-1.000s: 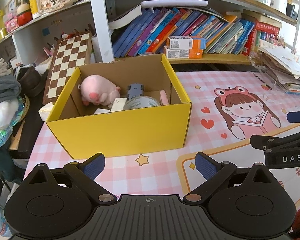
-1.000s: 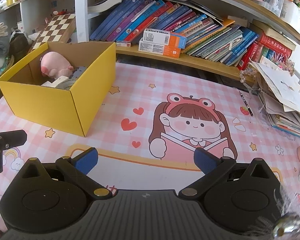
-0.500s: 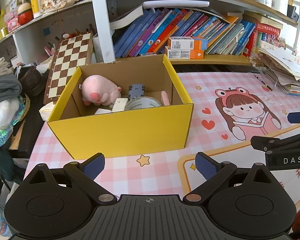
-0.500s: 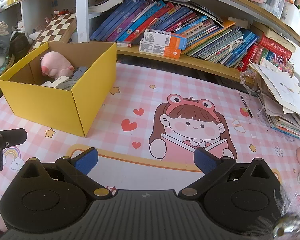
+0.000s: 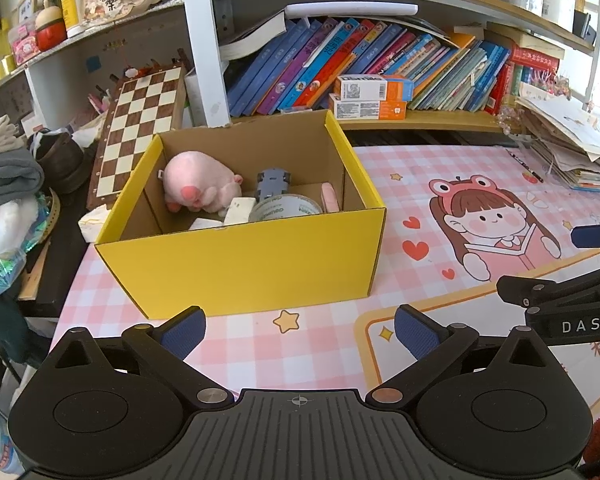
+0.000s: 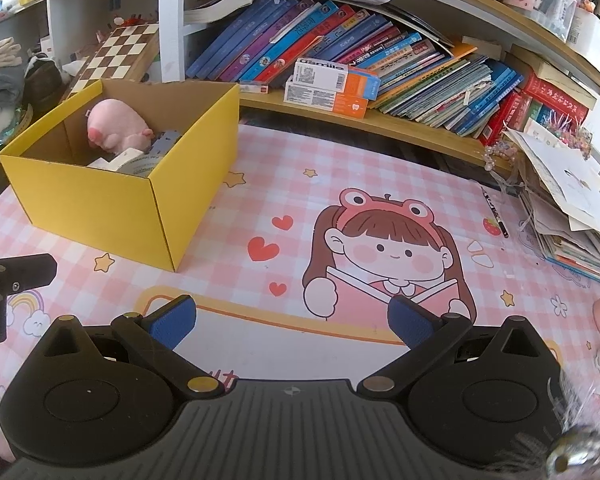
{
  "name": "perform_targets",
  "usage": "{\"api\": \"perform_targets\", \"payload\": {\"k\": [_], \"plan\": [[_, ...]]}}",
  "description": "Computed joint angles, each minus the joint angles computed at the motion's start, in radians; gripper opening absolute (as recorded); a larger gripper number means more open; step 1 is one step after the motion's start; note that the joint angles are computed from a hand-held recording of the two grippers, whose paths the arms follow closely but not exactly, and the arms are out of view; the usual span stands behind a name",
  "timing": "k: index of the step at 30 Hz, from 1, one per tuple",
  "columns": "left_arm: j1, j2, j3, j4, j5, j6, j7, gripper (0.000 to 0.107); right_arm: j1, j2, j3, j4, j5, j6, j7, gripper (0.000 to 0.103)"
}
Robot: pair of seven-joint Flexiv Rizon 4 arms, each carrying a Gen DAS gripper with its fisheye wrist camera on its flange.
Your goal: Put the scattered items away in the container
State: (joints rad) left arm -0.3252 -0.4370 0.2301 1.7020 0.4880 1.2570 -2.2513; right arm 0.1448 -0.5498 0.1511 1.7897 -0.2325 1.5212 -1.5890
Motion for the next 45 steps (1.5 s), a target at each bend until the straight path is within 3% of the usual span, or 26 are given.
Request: {"api": "perform_targets", "payload": {"k": [45], "plan": [[0.025,-0.001,-0.022,0.007,-0.026,0.009,0.017,0.102,0.015,-0.006,-0.012,-0.006,-0.008,-0.015,0.020,0.103]]}}
